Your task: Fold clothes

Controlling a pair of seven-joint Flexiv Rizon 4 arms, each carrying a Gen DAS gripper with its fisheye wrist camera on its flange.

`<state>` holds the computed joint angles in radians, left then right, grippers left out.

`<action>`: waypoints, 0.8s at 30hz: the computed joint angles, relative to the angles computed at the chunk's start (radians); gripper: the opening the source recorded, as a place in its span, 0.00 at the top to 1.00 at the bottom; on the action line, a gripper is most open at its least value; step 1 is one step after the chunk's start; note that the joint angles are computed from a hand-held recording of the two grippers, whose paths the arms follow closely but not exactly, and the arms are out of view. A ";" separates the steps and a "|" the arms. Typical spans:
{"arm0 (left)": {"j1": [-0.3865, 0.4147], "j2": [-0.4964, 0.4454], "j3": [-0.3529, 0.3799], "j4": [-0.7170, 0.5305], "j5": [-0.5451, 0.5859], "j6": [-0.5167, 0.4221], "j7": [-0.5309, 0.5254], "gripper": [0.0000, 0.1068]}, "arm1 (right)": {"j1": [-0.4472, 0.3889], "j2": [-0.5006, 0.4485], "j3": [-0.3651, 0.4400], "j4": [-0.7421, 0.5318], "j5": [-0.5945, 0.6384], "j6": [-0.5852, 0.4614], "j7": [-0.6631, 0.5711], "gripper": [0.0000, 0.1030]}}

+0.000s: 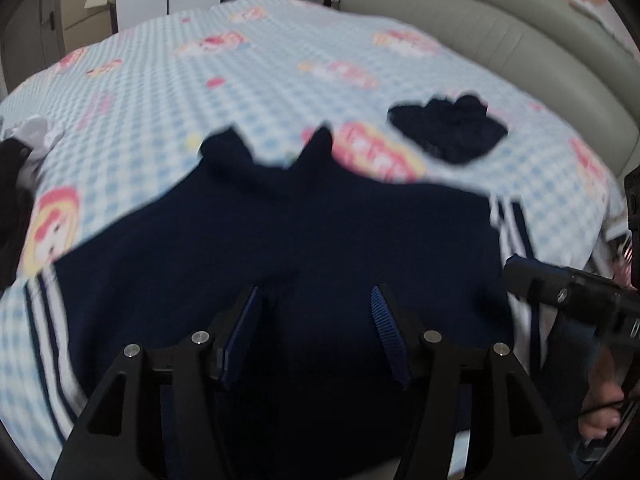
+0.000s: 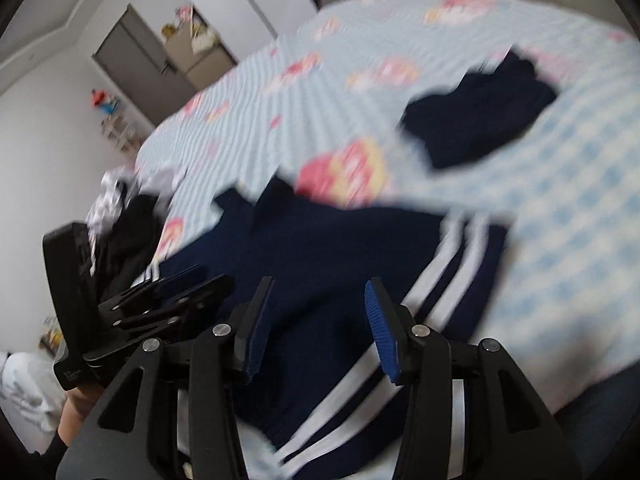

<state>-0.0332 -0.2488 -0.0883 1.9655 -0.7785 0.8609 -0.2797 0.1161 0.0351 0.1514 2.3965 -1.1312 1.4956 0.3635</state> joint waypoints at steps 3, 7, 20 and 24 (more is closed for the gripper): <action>0.012 0.007 0.027 0.024 0.046 0.026 0.012 0.44 | 0.072 -0.045 0.044 -0.003 0.147 -0.074 -0.074 0.54; 0.053 -0.015 0.059 -0.003 0.122 0.002 -0.046 0.44 | 0.136 -0.051 0.043 0.014 0.255 -0.144 -0.115 0.57; 0.205 -0.053 0.094 -0.088 -0.071 -0.305 -0.181 0.40 | 0.167 -0.048 0.075 -0.053 0.298 -0.251 -0.195 0.37; 0.235 -0.064 0.100 -0.096 -0.072 -0.331 -0.217 0.40 | 0.245 -0.132 0.065 -0.094 0.424 -0.300 -0.373 0.35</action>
